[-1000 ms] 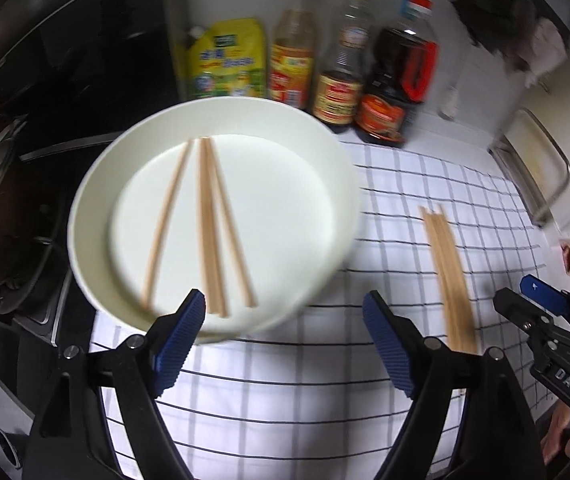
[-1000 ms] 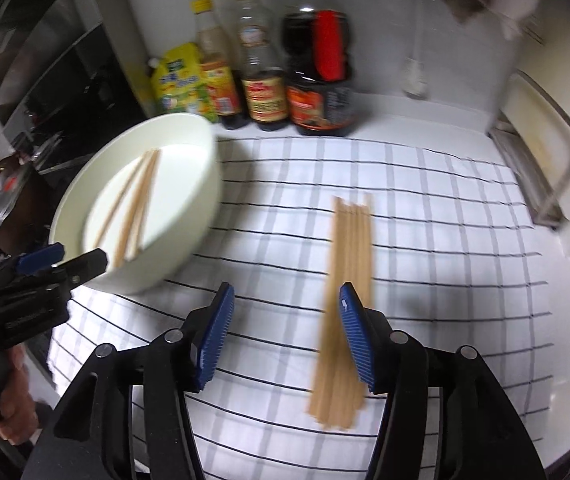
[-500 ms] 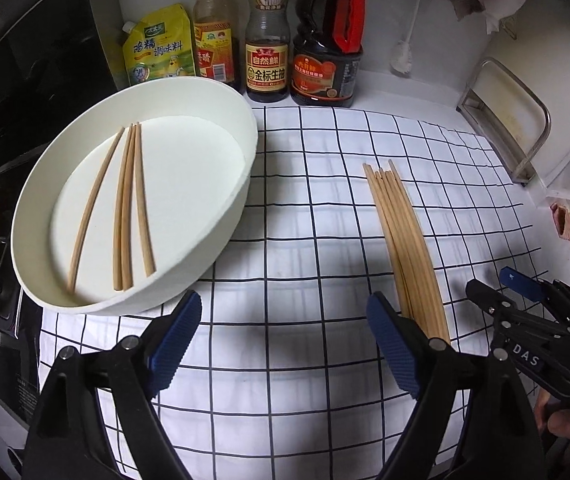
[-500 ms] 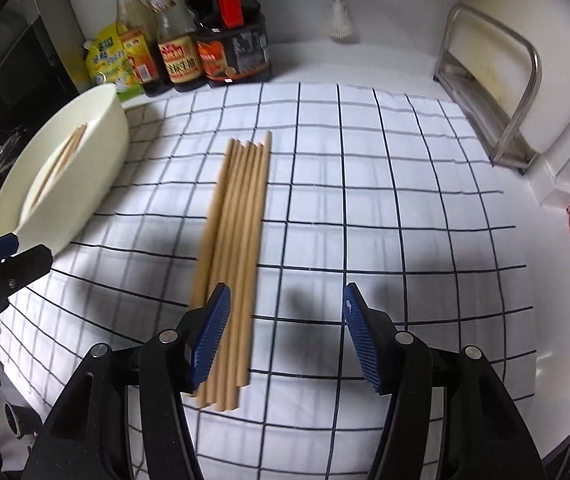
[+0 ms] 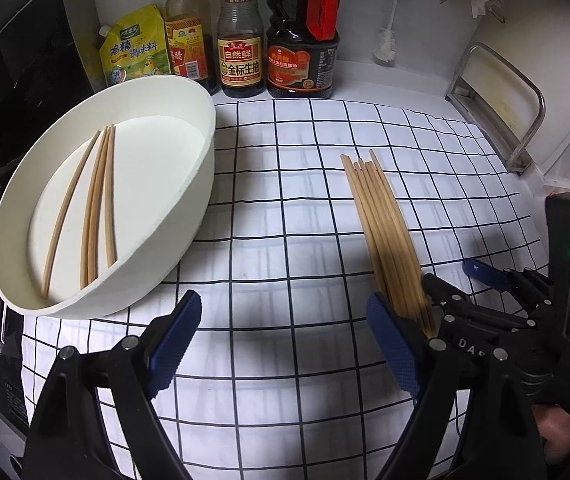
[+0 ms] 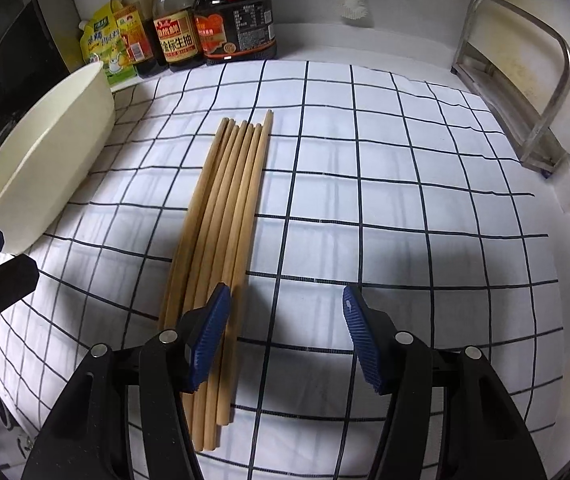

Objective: Organize utensils
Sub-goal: 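Return the right gripper to the chopsticks and position over one, then close the right gripper on one wooden chopstick and lift it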

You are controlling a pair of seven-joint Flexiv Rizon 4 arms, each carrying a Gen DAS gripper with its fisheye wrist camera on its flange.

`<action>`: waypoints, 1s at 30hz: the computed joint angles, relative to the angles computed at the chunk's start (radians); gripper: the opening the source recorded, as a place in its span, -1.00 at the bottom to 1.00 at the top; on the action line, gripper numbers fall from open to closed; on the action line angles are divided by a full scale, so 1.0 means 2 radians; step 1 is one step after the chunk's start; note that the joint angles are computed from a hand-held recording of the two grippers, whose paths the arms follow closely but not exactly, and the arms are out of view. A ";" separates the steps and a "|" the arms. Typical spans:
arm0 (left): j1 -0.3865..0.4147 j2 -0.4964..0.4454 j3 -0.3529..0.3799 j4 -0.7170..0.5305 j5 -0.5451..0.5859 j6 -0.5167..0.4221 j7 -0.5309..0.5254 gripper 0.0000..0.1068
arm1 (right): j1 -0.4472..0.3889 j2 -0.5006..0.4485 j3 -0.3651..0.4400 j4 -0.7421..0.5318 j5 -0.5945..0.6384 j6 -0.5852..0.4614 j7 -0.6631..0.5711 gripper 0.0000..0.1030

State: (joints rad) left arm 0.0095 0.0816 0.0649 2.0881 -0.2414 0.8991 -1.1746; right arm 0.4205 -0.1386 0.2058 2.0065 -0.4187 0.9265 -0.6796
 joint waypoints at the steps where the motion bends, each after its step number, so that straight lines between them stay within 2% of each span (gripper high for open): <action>1: 0.000 -0.001 -0.001 0.000 0.000 0.000 -0.001 0.55 | 0.000 -0.001 -0.001 0.001 -0.001 0.003 0.000 0.09; 23: -0.020 -0.055 -0.019 -0.007 0.022 0.016 -0.028 0.56 | -0.032 0.031 -0.006 0.042 -0.007 0.021 -0.012 0.09; 30: -0.020 -0.064 -0.018 -0.009 0.022 0.018 -0.033 0.58 | -0.032 0.023 -0.006 0.037 -0.009 0.030 -0.021 0.09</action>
